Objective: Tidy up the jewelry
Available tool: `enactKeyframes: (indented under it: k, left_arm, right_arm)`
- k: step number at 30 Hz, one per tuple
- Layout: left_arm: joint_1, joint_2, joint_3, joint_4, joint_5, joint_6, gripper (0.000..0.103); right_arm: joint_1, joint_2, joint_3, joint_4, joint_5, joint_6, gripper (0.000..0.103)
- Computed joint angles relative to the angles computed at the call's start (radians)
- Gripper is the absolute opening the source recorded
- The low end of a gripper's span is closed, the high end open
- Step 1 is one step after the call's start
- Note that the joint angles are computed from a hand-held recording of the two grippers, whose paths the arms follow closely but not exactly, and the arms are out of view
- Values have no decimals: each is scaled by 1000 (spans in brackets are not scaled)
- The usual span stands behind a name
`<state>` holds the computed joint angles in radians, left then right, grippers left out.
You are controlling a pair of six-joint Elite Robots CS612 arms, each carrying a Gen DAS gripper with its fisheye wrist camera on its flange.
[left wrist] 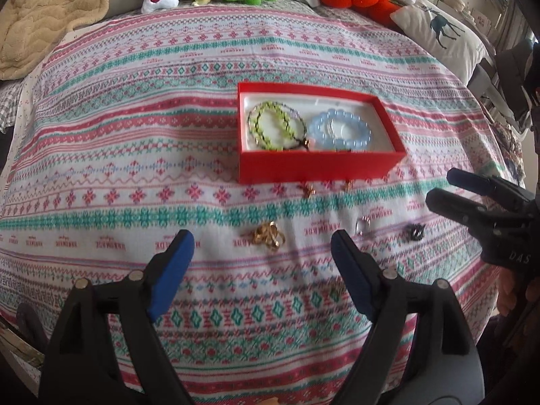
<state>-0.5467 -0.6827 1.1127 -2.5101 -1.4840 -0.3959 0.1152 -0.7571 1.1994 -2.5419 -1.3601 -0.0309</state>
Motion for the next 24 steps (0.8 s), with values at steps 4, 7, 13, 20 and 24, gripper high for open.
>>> enactKeyframes:
  k: [4,7,13,20,24]
  left_arm:
    - [2,-10,31,14,-14,7,84]
    - [3,-13,50,29,-24,10,84]
    - [-3,-19,92,30,-22,42,84]
    - [-19,-26,139,-32,32,113,96]
    - [-26,-24,169,-98,69,132,103]
  right_arm:
    - [-3,-11,28,-2,-11,2,81]
    - [-8,-16,47,6,-18,-4,81]
    - [-10,-27,84,4,-55,-27,81]
    - [-7,-42,142,-8,-83,-82,81]
    - [-1,-41,163,-16,-106,-121,81]
